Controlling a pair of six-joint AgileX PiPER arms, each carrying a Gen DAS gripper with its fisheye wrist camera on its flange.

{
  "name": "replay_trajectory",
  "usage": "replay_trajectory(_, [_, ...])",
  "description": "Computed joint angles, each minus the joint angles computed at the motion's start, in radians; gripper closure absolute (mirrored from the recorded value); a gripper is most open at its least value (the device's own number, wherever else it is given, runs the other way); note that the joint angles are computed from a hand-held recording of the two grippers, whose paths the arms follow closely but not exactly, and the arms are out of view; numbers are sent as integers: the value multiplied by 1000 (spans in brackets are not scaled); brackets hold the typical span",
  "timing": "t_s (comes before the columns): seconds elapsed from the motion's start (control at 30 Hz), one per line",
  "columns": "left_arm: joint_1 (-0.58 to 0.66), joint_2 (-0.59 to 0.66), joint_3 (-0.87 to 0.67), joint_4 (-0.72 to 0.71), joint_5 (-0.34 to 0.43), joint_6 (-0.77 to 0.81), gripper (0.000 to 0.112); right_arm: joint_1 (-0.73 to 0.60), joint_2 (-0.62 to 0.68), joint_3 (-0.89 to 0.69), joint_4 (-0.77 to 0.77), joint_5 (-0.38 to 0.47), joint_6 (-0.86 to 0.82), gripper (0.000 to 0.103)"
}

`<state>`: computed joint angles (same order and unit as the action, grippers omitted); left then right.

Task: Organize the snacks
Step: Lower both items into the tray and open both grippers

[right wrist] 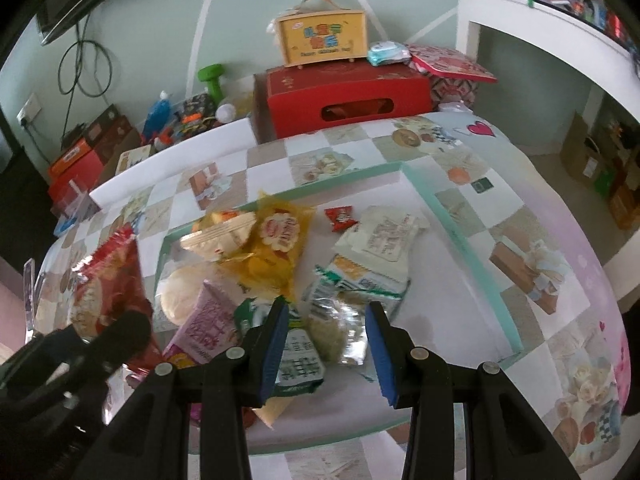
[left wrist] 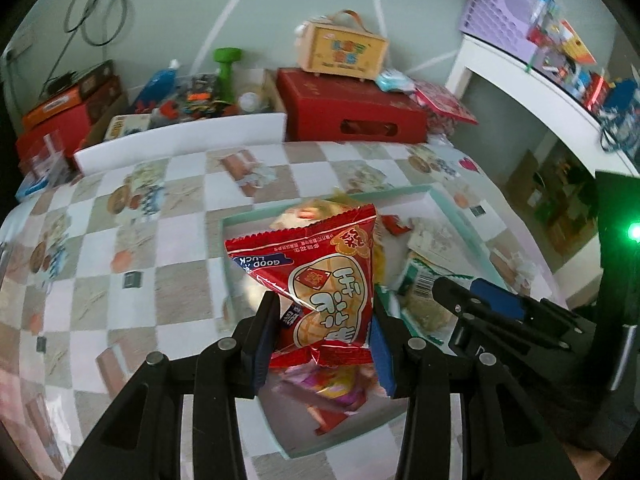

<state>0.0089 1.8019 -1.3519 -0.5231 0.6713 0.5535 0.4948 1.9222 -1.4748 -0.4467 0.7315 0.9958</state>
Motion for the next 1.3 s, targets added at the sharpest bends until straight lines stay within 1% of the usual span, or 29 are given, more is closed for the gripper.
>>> replay_trajectory(0.23, [-48,27,-24,8,-17,6,68,-36,-16,37,34,-20,-6,60])
replay_trajectory(0.37, [-44,24,-21,19,-35,-15,48,-42,-19,45,44,-29,-13,60])
replay_trajectory(0.6, [9,2,-11,-18,-11,-15,47,-38,-10,37,56,-28,-33,61])
replay_trajectory(0.63, [23,-5,-6,-37,-8,-2,45,-36,-8,33,56,-26,-35,61])
replay_trajectory(0.73, [55,-16,-6,-63,7,9,33,-31,-6,29,54,-22,-36,61])
replay_trajectory(0.77, [69,-22,1,-83,6,23,33,-30,-6,29,54,-22,-37,61])
replay_trajectory(0.83, [87,-24,0,-74,4,5,33,-30,-7,28,53,-19,-36,61])
replay_trajectory(0.97, [108,5,-21,29,-2,-129,33,-26,-3,19,51,-10,-37,61])
replay_trajectory(1.0, [108,19,-30,81,-4,-182,33,-24,-1,17,50,-8,-38,61])
replay_trajectory(1.03, [104,32,-35,140,-11,-237,30,-22,0,14,49,-7,-40,61])
replay_trajectory(1.07, [101,42,-40,191,-15,-280,23,-19,2,10,50,-7,-47,61])
replay_trajectory(1.13, [93,60,-40,306,-32,-371,18,-12,7,4,54,-13,-59,59])
replay_trajectory(1.17, [88,71,-40,371,-40,-424,17,-9,10,-1,61,-17,-70,55])
replay_trajectory(1.2, [90,75,-39,396,-42,-443,16,-6,12,-5,63,-19,-78,51])
replay_trajectory(1.23, [90,80,-38,421,-44,-464,15,0,13,-9,59,-21,-80,37])
replay_trajectory(1.27, [92,83,-36,442,-50,-482,14,6,14,-13,51,-22,-79,30])
replay_trajectory(1.3, [93,83,-32,461,-60,-498,14,12,15,-17,45,-23,-82,30])
